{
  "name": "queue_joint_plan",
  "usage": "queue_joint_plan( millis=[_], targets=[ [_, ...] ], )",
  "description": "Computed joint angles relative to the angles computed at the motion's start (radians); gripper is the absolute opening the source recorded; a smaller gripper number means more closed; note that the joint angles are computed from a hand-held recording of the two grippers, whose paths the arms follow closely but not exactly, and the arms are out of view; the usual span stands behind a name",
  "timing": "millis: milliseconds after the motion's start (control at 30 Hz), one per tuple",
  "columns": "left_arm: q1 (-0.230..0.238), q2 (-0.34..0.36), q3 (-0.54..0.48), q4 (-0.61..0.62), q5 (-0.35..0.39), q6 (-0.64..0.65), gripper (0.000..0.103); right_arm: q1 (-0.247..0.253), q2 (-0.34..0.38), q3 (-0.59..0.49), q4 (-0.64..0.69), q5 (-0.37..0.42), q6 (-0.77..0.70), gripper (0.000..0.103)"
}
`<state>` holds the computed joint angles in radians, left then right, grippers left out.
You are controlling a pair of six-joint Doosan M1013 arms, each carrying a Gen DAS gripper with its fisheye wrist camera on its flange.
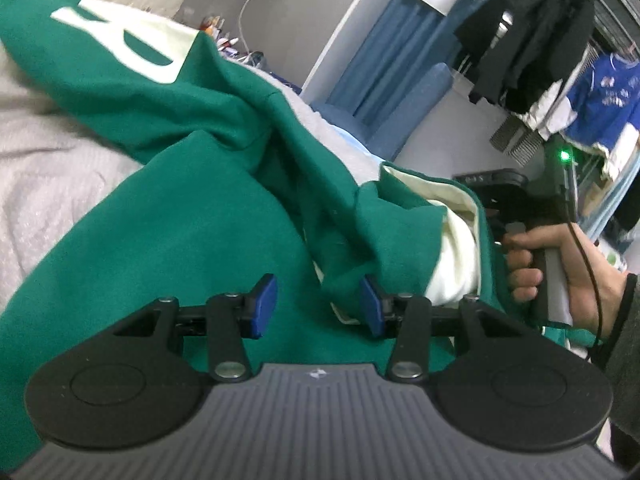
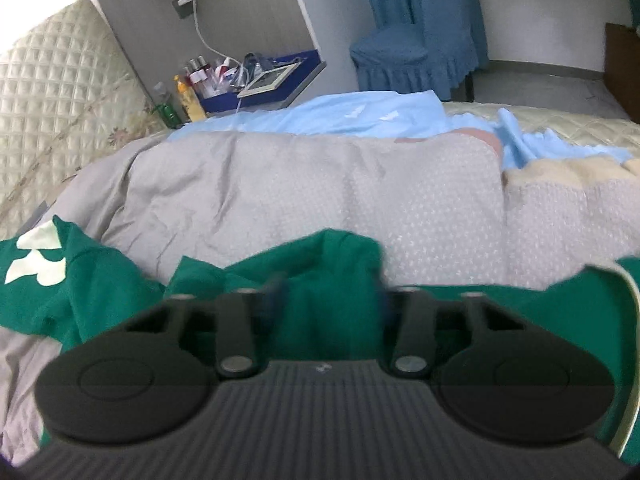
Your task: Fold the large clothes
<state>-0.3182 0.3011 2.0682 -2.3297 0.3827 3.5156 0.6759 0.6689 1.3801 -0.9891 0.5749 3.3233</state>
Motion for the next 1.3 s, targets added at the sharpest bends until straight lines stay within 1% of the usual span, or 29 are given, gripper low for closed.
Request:
queue_joint_plan(
  millis=[33, 67, 133, 167, 233, 333, 400, 433, 467, 500, 533, 567, 633, 667, 700, 767, 833, 900, 933, 967, 1000, 1067, 1133, 1200, 1267, 1300],
  targets=[
    [0.001, 0.004, -0.002, -0.001, -0.002, -0.006, 0.052, 0.001, -0.005, 0.001, -0.011, 0.0, -0.002, 0.018],
    [0.004, 0.007, -0.004, -0.002, 0.002, -0.011, 0.052, 0.006, -0.016, 0.008, -0.051, -0.001, 0.02, 0.016],
    [0.006, 0.005, -0.001, -0.025, 0.006, 0.002, 0.052, 0.018, -0.041, 0.031, -0.193, -0.012, 0.115, 0.014],
    [0.006, 0.002, 0.001, -0.041, 0.008, 0.015, 0.052, 0.029, -0.062, 0.052, -0.291, -0.021, 0.183, 0.013],
    [0.007, -0.009, 0.012, -0.095, 0.027, 0.065, 0.052, 0.048, -0.097, 0.081, -0.408, -0.024, 0.262, 0.012],
    [0.009, -0.034, 0.034, -0.195, 0.058, 0.147, 0.052, 0.091, -0.151, 0.137, -0.612, -0.024, 0.39, 0.012],
    [0.01, -0.053, 0.048, -0.248, 0.07, 0.176, 0.052, 0.126, -0.184, 0.176, -0.73, -0.029, 0.458, 0.011],
    [0.013, -0.063, 0.057, -0.278, 0.076, 0.187, 0.052, 0.138, -0.198, 0.192, -0.769, -0.032, 0.474, 0.011],
    [0.016, -0.073, 0.064, -0.298, 0.077, 0.189, 0.052, 0.16, -0.21, 0.209, -0.807, -0.025, 0.48, 0.011],
    [0.018, -0.083, 0.069, -0.317, 0.067, 0.191, 0.052, 0.179, -0.218, 0.221, -0.831, -0.019, 0.472, 0.011],
    [0.018, -0.097, 0.071, -0.353, 0.025, 0.198, 0.052, 0.202, -0.222, 0.23, -0.841, -0.002, 0.443, 0.011],
    [0.026, -0.107, 0.07, -0.357, -0.002, 0.184, 0.052, 0.225, -0.224, 0.233, -0.825, 0.014, 0.383, 0.011],
    [0.041, -0.126, 0.081, -0.352, -0.017, 0.145, 0.052, 0.269, -0.23, 0.253, -0.822, 0.021, 0.316, 0.007],
    [0.052, -0.133, 0.087, -0.325, -0.016, 0.104, 0.052, 0.293, -0.232, 0.264, -0.809, 0.021, 0.28, 0.007],
    [0.062, -0.14, 0.092, -0.286, -0.011, 0.05, 0.052, 0.309, -0.233, 0.271, -0.792, 0.015, 0.253, 0.007],
    [0.085, -0.153, 0.1, -0.157, 0.008, -0.096, 0.052, 0.335, -0.228, 0.276, -0.712, -0.004, 0.164, 0.007],
    [0.101, -0.161, 0.109, -0.043, 0.035, -0.209, 0.052, 0.354, -0.219, 0.279, -0.595, -0.011, 0.062, 0.007],
    [0.107, -0.161, 0.109, 0.077, 0.058, -0.324, 0.052, 0.364, -0.208, 0.27, -0.418, -0.02, -0.064, 0.007],
    [0.105, -0.158, 0.107, 0.118, 0.064, -0.361, 0.052, 0.364, -0.202, 0.262, -0.305, -0.02, -0.158, 0.007],
    [0.099, -0.156, 0.105, 0.156, 0.062, -0.388, 0.052, 0.365, -0.192, 0.246, -0.175, -0.002, -0.269, 0.007],
    [0.092, -0.153, 0.105, 0.173, 0.057, -0.393, 0.052, 0.367, -0.185, 0.232, -0.085, 0.021, -0.348, 0.007],
    [0.072, -0.146, 0.103, 0.21, 0.049, -0.395, 0.052, 0.37, -0.171, 0.213, 0.042, 0.066, -0.442, 0.007],
    [0.061, -0.135, 0.101, 0.255, 0.065, -0.402, 0.052, 0.36, -0.165, 0.2, 0.121, 0.084, -0.47, 0.008],
    [0.046, -0.124, 0.097, 0.3, 0.069, -0.394, 0.052, 0.346, -0.174, 0.215, 0.155, 0.053, -0.413, 0.009],
    [0.023, -0.121, 0.091, 0.354, 0.036, -0.4, 0.052, 0.335, -0.191, 0.236, 0.175, 0.015, -0.338, 0.01],
    [0.012, -0.121, 0.089, 0.384, 0.017, -0.411, 0.052, 0.332, -0.202, 0.25, 0.169, -0.001, -0.297, 0.013]
  ],
)
